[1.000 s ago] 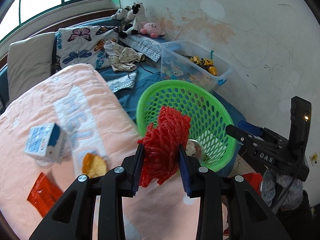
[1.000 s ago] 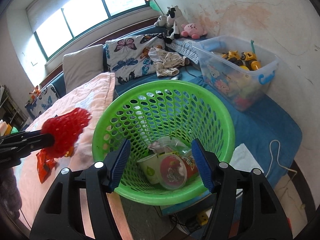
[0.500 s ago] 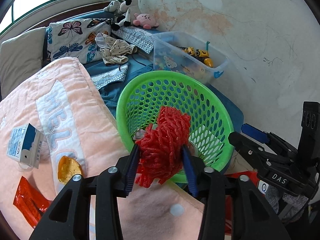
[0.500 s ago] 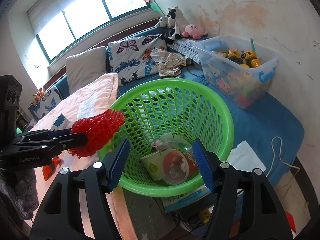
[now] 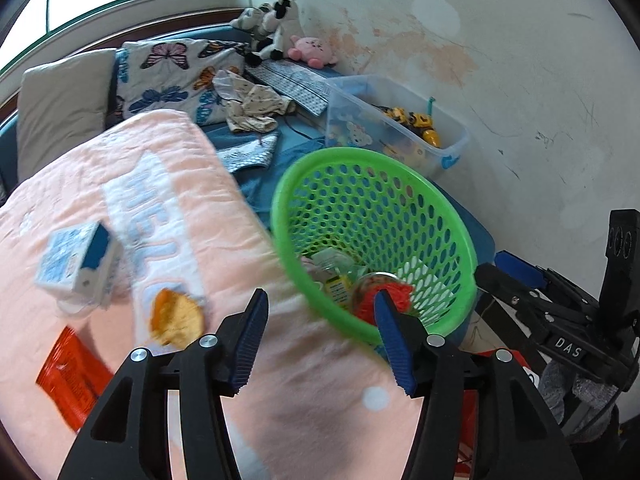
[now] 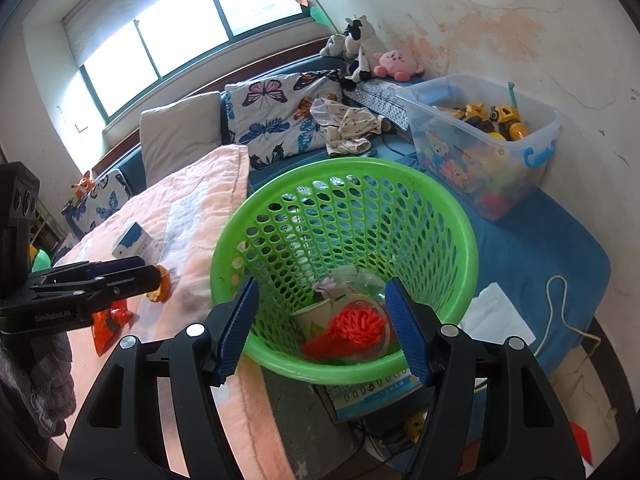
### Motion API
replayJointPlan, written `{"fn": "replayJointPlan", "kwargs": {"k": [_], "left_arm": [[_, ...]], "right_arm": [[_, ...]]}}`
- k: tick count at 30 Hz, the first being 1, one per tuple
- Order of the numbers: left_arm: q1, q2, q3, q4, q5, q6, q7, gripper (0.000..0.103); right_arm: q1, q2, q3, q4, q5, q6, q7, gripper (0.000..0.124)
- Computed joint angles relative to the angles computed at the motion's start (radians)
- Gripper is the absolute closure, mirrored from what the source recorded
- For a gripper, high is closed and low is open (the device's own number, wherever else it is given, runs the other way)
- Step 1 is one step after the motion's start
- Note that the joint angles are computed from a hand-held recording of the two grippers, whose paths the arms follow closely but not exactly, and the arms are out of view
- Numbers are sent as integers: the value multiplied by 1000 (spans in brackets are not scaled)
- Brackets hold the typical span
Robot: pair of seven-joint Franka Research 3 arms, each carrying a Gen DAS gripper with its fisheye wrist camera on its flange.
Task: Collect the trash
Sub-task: 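Carry tissue and scrubber over the green basket and open both tools to drop them, then grasp the red snack wrapper with the left tool while the right tool grasps the bread crust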
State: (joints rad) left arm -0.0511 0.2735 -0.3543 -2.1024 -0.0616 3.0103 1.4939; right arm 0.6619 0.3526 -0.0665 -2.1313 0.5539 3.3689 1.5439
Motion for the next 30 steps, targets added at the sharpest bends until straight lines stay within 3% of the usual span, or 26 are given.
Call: {"fn": "replayJointPlan", "kwargs": {"k": [9, 12, 15, 21, 27, 30], "left_arm": [[-43, -120, 133, -157, 105, 55, -180, 44], [-100, -151, 245, -196, 273, 59, -359, 40], [-121, -169, 320, -212, 451, 37, -554, 29], [-55, -182, 345, -239, 581, 9, -778, 23], [54, -143, 266, -236, 390, -2, -722, 18], [70, -119, 247, -220, 322, -10, -688, 16]], "right_arm": [[-14, 3, 51, 12, -25, 1, -5, 56], [-20, 9, 67, 25, -41, -3, -4, 54], [-22, 19, 79, 43, -57, -13, -2, 54], [-46, 48, 119, 86, -106, -36, 7, 54], [-80, 88, 175, 141, -157, -69, 18, 53], [-91, 109, 194, 174, -181, -87, 18, 53]]}}
